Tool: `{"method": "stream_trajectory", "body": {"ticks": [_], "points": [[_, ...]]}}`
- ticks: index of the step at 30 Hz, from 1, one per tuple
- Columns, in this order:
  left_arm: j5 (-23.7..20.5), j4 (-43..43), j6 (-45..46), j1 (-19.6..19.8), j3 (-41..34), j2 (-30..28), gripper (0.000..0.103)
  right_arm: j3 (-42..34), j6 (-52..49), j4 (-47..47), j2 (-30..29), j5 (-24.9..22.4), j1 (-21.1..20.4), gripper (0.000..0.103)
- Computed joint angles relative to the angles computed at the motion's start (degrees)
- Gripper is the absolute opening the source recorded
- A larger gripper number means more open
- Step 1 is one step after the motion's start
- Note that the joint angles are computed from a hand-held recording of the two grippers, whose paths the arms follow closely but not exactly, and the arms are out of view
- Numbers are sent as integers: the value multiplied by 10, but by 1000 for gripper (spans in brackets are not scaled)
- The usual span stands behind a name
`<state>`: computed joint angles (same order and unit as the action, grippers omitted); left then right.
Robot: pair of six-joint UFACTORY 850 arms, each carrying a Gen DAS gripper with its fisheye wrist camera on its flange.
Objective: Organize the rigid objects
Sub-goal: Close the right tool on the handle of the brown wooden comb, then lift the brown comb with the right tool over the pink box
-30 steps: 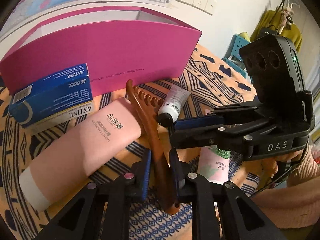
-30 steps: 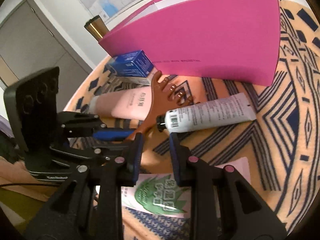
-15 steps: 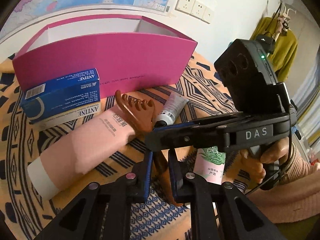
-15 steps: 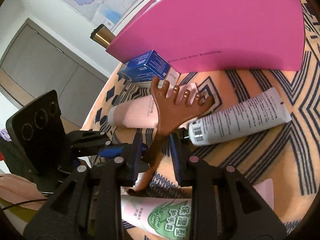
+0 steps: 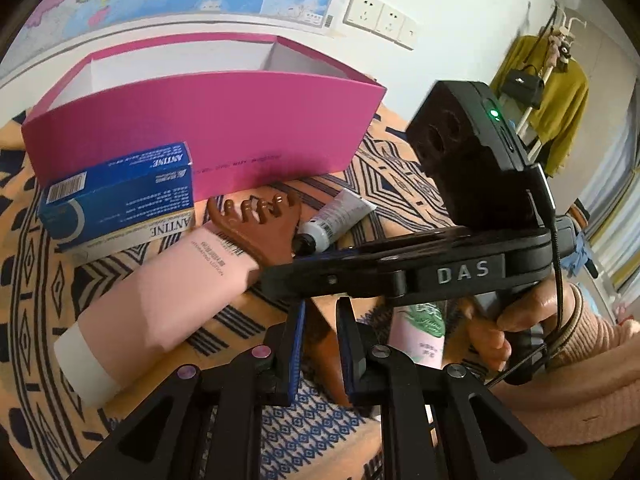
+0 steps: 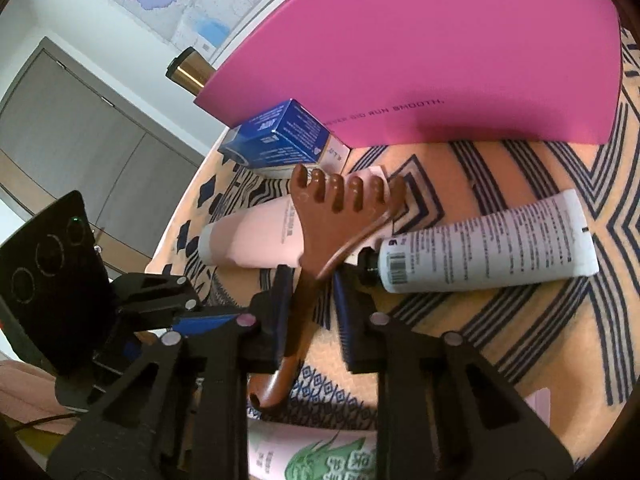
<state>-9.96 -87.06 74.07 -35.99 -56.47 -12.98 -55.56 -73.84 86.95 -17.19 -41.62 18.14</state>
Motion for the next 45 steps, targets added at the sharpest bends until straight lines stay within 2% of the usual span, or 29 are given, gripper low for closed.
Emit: {"method": "stream_trajectory", "body": {"ticks": [3, 5, 11, 18, 26, 37, 41, 45], "points": [[1, 15, -18, 1, -3, -5, 18, 7, -14, 14, 4, -2, -3, 20], [3, 31, -34, 0, -6, -7, 28, 13, -36, 29, 9, -10, -5, 16], [-2, -27, 30, -3, -22, -11, 28, 27, -83, 61, 37, -11, -8, 12], [-5, -100, 129, -2, -50, -12, 28, 30, -121, 87, 71, 8, -18, 13], [7, -79, 127, 3, -112, -36, 28, 1, -152, 100, 84, 26, -27, 12], [14, 77, -14, 15, -213, -80, 28, -67, -171, 87, 71, 50, -41, 12], [10, 171, -105, 20, -247, -98, 28, -95, -162, 76, 58, 59, -46, 12], [5, 307, -242, 24, -287, -123, 28, -121, -151, 66, 42, 73, -48, 12]]}}
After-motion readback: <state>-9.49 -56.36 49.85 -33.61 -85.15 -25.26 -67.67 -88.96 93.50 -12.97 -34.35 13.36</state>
